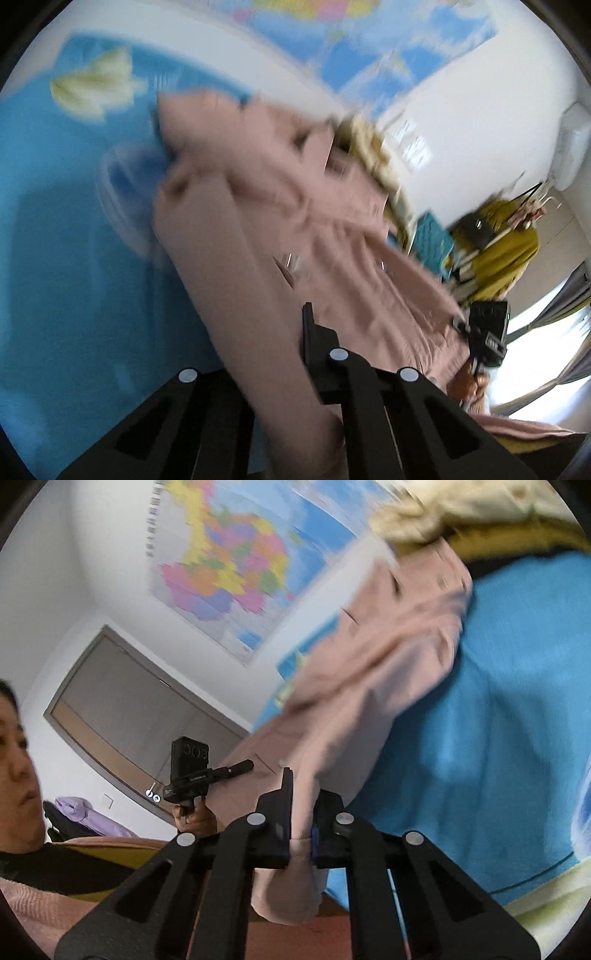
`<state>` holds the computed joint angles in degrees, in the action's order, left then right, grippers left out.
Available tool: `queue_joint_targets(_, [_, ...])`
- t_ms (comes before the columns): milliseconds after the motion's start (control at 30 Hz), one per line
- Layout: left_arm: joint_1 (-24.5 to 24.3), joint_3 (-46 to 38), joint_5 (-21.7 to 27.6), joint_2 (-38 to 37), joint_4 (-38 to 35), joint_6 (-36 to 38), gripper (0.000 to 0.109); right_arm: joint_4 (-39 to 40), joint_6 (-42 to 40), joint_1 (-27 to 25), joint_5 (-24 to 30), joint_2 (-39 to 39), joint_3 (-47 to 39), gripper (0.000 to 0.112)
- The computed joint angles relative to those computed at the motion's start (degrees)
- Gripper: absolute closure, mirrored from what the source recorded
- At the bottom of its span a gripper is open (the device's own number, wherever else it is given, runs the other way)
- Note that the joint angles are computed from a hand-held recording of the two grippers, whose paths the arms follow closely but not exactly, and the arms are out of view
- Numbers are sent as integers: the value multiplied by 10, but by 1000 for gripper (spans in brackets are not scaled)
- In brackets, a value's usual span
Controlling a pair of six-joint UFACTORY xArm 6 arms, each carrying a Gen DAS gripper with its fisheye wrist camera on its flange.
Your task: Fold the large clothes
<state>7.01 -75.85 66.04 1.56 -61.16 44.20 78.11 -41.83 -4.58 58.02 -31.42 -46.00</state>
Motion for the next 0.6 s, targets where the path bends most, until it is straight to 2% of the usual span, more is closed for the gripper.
queue_joint_targets(167, [31, 6, 14, -47, -38, 40, 106, 16, -15, -5, 6, -55, 7, 105])
queue_joint_targets(267, [46, 16, 40, -57, -50, 49, 106, 20, -16, -6, 14, -83, 22, 105])
queue_joint_targets(400, [50, 27, 58, -40, -14, 25, 106, -5, 15, 17, -12, -77, 29, 105])
queue_joint_targets(500, [37, 38, 44, -29, 18, 1, 105, -9, 21, 26, -16, -69, 30, 105])
queue_joint_targets(533, [33, 42, 43, -30, 24, 1, 97, -7, 20, 27, -18, -70, 31, 105])
queue_joint_targets(567, [25, 43, 33, -30, 45, -10, 79, -2, 20, 28, -21, -68, 30, 105])
queue_joint_targets(600, [14, 45, 14, -32, 66, -22, 74, 0, 22, 31, -26, -67, 28, 105])
